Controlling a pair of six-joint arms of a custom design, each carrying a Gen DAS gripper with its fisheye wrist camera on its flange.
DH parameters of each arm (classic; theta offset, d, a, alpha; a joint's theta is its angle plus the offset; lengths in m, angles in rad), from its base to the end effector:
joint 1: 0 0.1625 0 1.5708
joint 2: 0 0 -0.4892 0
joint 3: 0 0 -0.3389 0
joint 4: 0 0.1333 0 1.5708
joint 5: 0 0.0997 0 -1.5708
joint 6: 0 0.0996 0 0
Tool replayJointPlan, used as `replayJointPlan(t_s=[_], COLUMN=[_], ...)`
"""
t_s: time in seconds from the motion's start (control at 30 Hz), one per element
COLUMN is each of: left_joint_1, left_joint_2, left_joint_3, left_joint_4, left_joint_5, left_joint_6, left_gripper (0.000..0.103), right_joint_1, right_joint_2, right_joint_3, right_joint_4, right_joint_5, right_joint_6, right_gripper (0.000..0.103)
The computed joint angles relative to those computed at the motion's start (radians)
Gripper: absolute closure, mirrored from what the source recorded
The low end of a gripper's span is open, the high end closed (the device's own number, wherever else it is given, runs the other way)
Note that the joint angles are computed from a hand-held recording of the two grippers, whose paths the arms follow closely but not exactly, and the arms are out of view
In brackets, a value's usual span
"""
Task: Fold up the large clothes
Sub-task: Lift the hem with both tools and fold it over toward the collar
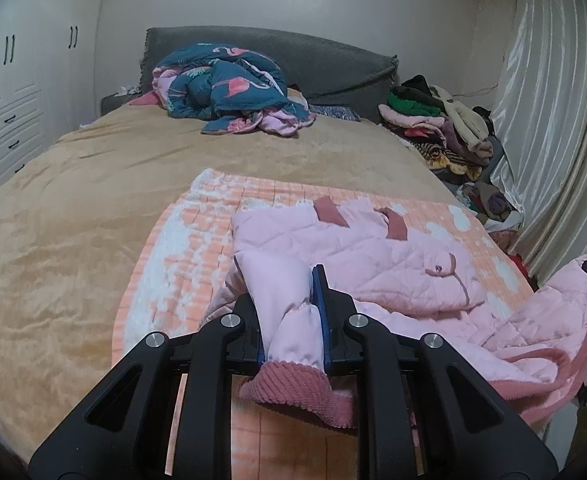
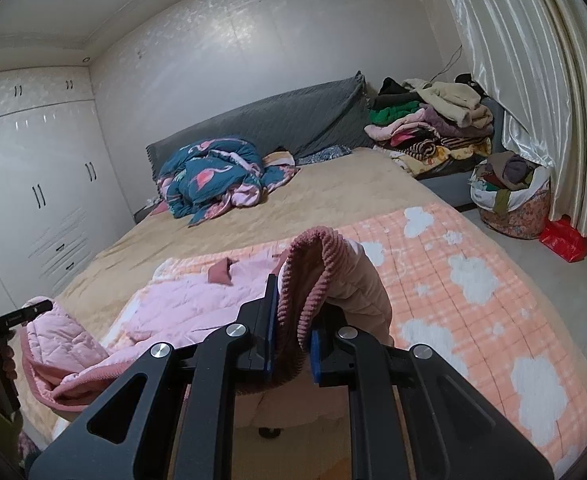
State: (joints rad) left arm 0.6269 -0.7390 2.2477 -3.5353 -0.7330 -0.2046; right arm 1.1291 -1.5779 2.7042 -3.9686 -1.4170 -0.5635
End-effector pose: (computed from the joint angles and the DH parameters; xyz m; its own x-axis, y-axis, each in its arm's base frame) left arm -0.2845 -0.4621 0.1378 -0.7915 0.2356 -0.5639 0.5784 0.5869 -0.5666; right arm 0.0207 -0.3037 0.4120 -0.8755 0.1029 0.4722 -0.4041 0.3803 -0.8319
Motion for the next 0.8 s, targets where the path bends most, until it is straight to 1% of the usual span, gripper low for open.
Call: replayJointPlan(t_s=[0.1, 0.4, 0.63, 0.8], left_joint_1=[0.012, 0.040, 0.064, 0.078], left_joint_2=[0.012, 0.061, 0.116, 0.161], left_joint_3=[-0.033, -0.135, -0.228, -0.292], left_joint_4=[-0.001, 0.015, 0.026, 0.014], left_joint_5=[0.003, 0.027, 0.059, 0.080], left_joint_6=[0.020, 0.085, 0.155, 0.221], left_gripper=[0.092, 0.092, 0.092, 0.092], right_joint_1=[0.027, 0.077, 0.071, 0.076], right_joint_2=[0.019, 0.075, 0.119, 0.154], right_joint_3=[-0.037, -0.131, -0.210, -0.254], right_joint_4=[0.006, 0.024, 0.067, 0.076], right_joint_5=[-0.034, -0.109, -0.134, -0.160], right_joint_6=[0.018, 0.035, 0.080, 0.089], right_gripper=[0.091, 0.091, 0.091, 0.091])
